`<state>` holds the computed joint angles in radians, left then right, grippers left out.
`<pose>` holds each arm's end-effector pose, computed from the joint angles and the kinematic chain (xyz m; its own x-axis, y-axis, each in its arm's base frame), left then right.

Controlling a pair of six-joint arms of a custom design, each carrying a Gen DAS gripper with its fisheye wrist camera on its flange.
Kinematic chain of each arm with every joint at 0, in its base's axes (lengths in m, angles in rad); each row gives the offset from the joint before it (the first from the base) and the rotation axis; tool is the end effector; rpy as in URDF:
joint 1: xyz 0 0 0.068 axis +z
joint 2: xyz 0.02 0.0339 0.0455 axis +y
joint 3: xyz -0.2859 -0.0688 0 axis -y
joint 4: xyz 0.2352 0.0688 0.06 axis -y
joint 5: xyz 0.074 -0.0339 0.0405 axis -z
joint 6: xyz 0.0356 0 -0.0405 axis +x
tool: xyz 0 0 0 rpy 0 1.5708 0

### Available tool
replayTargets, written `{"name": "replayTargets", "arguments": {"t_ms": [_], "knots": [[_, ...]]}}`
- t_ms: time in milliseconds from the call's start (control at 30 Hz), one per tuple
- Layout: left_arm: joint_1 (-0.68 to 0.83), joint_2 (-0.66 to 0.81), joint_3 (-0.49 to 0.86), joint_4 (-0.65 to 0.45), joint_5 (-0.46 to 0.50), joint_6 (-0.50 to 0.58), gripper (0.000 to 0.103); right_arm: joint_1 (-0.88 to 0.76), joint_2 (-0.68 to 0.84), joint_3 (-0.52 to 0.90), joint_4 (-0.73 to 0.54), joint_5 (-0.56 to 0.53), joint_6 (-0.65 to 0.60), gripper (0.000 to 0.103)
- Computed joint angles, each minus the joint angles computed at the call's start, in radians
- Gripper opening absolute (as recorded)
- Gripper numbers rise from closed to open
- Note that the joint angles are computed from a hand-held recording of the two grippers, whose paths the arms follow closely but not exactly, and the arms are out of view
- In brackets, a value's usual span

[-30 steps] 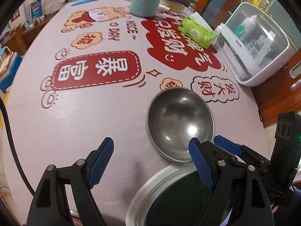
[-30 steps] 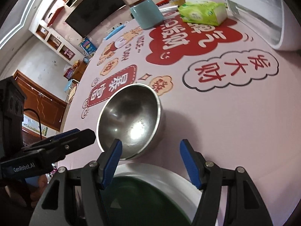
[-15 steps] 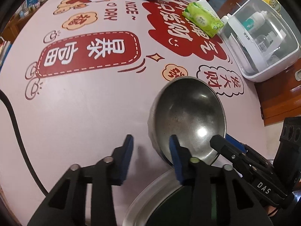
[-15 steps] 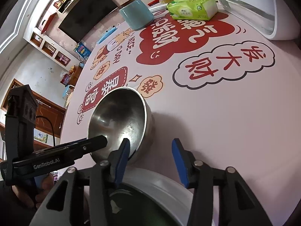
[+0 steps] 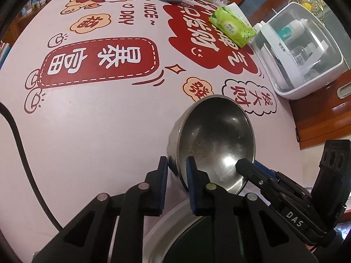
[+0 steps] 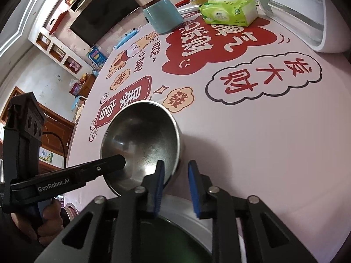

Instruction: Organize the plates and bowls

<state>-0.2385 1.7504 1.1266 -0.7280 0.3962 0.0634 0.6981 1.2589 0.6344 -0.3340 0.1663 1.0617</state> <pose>0.3079 -0.0890 0.2018 -0.9276 0.2857 -0.2407 0.3589 0.8602 -0.3622 0.1730 0.1375 0.2075 -0.7954 0.4567 -0.3984 0.2740 0.8573 0.4358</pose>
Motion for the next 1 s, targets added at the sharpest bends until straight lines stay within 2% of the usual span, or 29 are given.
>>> {"name": "replayTargets", "arguments": {"t_ms": [133, 367, 600, 1000], "knots": [[0.013, -0.017, -0.006, -0.005, 0.006, 0.013, 0.012, 0.008, 0.004, 0.007, -0.008, 0.007, 0.003, 0.014], [0.020, -0.042, -0.009, -0.023, 0.001, 0.025, 0.011, 0.025, -0.004, 0.019, -0.029, 0.031, 0.008, 0.014], [0.044, -0.110, -0.035, -0.007, 0.035, 0.018, 0.010, 0.057, -0.017, 0.041, -0.051, 0.077, -0.001, 0.014], [0.130, -0.238, -0.063, -0.057, 0.083, 0.057, 0.010, 0.174, -0.027, 0.131, -0.136, 0.195, -0.027, 0.014]]}}
